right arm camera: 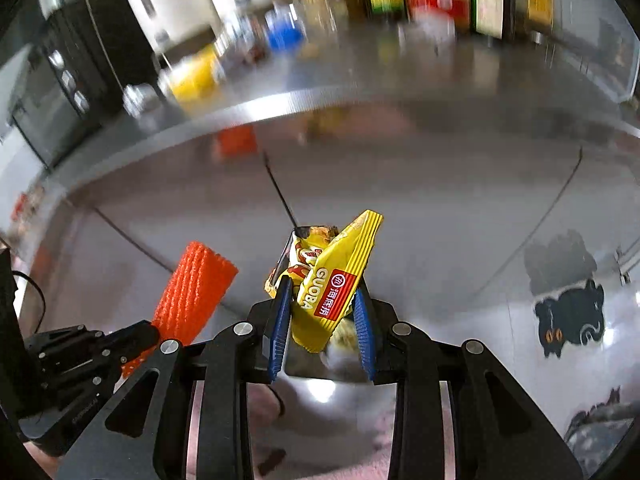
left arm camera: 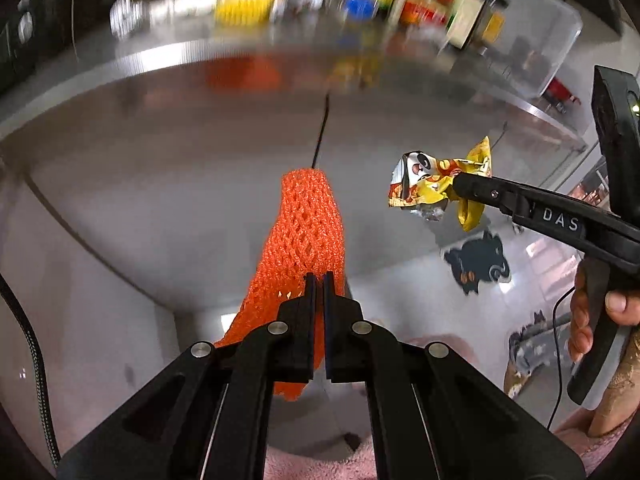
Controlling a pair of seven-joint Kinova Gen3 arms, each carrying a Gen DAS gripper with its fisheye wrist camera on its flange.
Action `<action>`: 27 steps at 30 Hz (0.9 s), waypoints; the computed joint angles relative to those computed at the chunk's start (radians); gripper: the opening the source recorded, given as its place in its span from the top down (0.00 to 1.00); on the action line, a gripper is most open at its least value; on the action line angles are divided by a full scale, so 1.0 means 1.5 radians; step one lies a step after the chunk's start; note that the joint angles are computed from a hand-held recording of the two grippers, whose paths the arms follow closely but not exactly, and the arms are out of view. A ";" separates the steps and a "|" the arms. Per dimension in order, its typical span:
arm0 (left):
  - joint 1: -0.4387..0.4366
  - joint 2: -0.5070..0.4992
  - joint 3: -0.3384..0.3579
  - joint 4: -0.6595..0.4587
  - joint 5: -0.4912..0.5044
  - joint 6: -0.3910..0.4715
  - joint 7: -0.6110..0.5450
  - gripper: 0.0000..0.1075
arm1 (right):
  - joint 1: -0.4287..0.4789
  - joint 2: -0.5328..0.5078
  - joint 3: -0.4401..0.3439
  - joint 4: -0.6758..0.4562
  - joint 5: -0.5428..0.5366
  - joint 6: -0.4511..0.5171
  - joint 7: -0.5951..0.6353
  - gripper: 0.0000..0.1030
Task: Collect trash
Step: 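Move both items over the bin and open both tools to release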
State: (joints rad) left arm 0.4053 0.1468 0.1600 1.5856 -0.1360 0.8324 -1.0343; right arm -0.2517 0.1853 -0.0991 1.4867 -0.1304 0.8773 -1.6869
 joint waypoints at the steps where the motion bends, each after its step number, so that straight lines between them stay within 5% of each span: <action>1: -0.006 0.012 -0.001 0.010 0.013 -0.011 -0.004 0.98 | -0.003 0.012 0.000 0.008 0.004 -0.001 -0.005 0.70; 10: -0.044 0.161 -0.010 0.021 0.114 -0.059 -0.065 0.98 | -0.004 0.147 0.000 0.019 -0.001 -0.021 -0.016 0.70; 19: -0.071 0.277 0.000 -0.001 0.180 -0.078 -0.132 0.98 | -0.005 0.296 -0.001 -0.049 -0.001 0.005 -0.011 0.69; 25: -0.070 0.324 -0.004 -0.051 0.197 -0.048 -0.144 0.97 | 0.004 0.339 -0.002 -0.095 -0.011 0.034 -0.012 0.61; 27: -0.062 0.331 -0.010 -0.068 0.193 -0.034 -0.136 0.89 | 0.000 0.337 -0.001 -0.102 -0.011 0.040 -0.020 0.50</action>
State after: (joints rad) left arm 0.3125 0.6427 0.1449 1.4829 0.1542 0.7813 -1.2390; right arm -0.2513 0.6912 -0.1002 1.3338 -0.1464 0.9377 -1.7166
